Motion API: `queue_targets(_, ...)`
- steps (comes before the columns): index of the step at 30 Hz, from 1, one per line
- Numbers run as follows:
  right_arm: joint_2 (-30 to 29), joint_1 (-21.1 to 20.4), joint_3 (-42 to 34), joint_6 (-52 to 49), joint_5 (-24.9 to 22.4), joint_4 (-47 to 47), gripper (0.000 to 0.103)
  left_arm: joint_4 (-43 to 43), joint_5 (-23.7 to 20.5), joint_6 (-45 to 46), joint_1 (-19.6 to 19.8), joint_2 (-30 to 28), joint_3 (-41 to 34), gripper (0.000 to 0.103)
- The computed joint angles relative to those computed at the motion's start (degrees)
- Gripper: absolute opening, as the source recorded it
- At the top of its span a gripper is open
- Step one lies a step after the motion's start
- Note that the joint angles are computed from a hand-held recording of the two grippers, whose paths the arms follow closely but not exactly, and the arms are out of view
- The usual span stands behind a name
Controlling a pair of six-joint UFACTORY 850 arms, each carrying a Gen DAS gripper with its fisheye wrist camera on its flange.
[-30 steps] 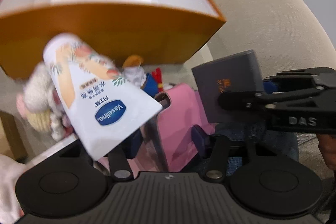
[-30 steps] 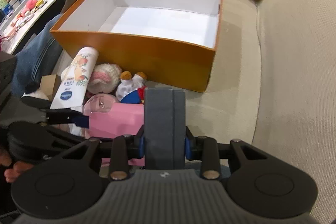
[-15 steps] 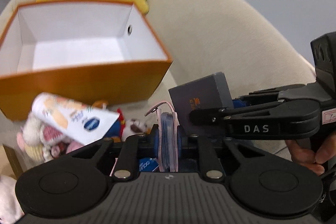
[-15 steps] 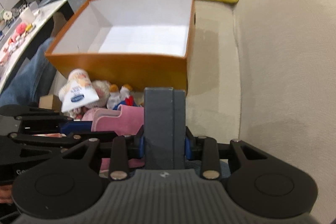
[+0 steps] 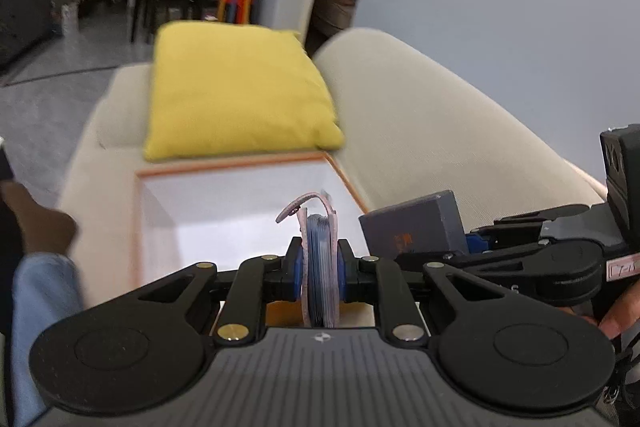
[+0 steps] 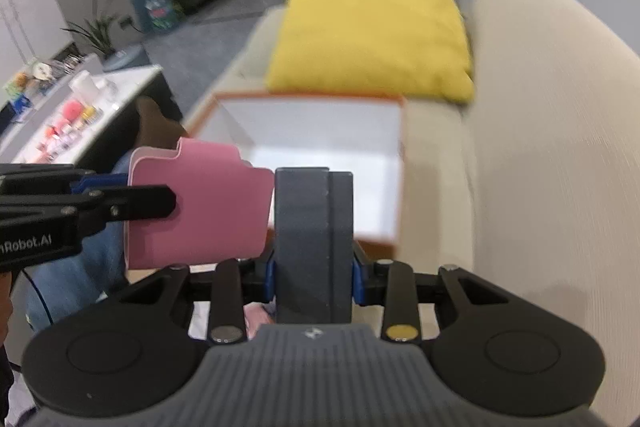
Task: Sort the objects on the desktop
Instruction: 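Lower the pink card holder and dark box into the orange box, open both tools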
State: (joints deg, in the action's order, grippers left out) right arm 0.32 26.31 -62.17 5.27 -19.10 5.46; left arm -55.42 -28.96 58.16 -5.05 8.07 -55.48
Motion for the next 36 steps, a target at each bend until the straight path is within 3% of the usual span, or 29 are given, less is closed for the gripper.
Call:
queue_targets(5, -6.8, 0.2, -8.1, -12.1, -1.3, 12.9, 0.036, 10.7, -0.6, -9.5, 1.8, -5.6, -7.6, 0.018)
queue_targets(10, -16.0, 1.4, -16.7, -11.8, -4.7, 13.1, 0.036, 21.2, -2.6, -18.2, 3.8, -11.0, -12.4, 0.018)
queue_targets(17, -30.4, 0.6, -28.7, -15.2, -17.7, 19.2, 0.036, 33.8, -9.2, -28.4, 3.4, -21.6, -18.5, 0.018)
queue_targets(23, -37.0, 0.2, -34.4, -15.7, -23.5, 21.1, 0.036, 41.2, -13.4, -31.8, 2.9, -25.8, -21.9, 0.019)
queue_targets(31, -43.3, -0.5, -40.4, -17.5, -29.6, 25.4, 0.036, 44.7, -20.1, -33.1, 3.2, -30.9, -26.9, 0.02)
queue_targets(36, -45.5, -0.3, -43.0, -16.9, -30.8, 25.4, 0.038, 42.7, -22.4, -32.0, 4.2, -32.0, -28.2, 0.021)
